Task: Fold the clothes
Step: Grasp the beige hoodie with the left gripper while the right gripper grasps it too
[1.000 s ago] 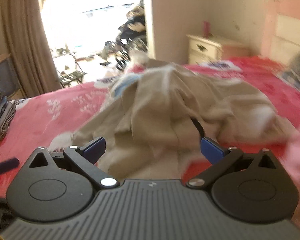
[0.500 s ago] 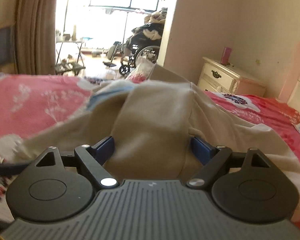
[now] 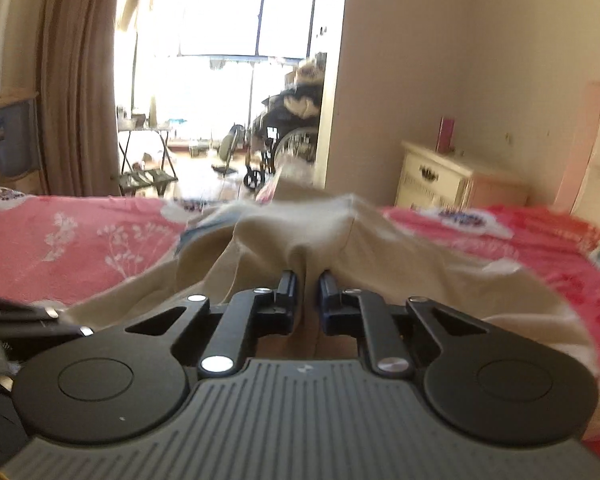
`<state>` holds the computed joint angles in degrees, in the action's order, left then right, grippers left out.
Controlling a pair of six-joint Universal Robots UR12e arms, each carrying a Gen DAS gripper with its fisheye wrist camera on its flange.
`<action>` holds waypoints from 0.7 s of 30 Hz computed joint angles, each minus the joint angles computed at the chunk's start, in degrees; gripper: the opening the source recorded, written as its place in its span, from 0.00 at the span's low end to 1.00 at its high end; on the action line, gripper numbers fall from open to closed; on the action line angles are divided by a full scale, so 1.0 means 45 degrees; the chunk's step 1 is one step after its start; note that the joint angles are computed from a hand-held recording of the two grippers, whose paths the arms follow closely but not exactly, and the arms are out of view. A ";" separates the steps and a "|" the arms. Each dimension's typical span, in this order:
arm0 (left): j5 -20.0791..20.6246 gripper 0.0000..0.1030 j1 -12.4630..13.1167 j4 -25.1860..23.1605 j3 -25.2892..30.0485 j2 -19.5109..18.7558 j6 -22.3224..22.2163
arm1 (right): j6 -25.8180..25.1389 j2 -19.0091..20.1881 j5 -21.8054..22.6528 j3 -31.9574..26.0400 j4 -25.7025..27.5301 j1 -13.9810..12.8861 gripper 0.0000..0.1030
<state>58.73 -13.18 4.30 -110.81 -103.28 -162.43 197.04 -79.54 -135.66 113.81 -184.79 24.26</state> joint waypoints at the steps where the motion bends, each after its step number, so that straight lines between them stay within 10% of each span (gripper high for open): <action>1: -0.0354 0.02 0.0116 0.0157 -0.0112 0.0192 -0.0314 | -0.0067 -0.0107 -0.0037 0.0079 -0.0122 0.0051 0.10; 12: -0.3112 0.02 0.1968 0.0536 -0.2065 0.3191 -0.1921 | 0.0861 -0.1497 0.0827 0.0468 -0.0080 0.1399 0.09; 21: -0.6383 0.02 0.6289 -0.2814 -0.4317 0.7533 -0.1225 | 0.1804 -0.1621 0.2243 0.0128 -0.0127 0.3898 0.09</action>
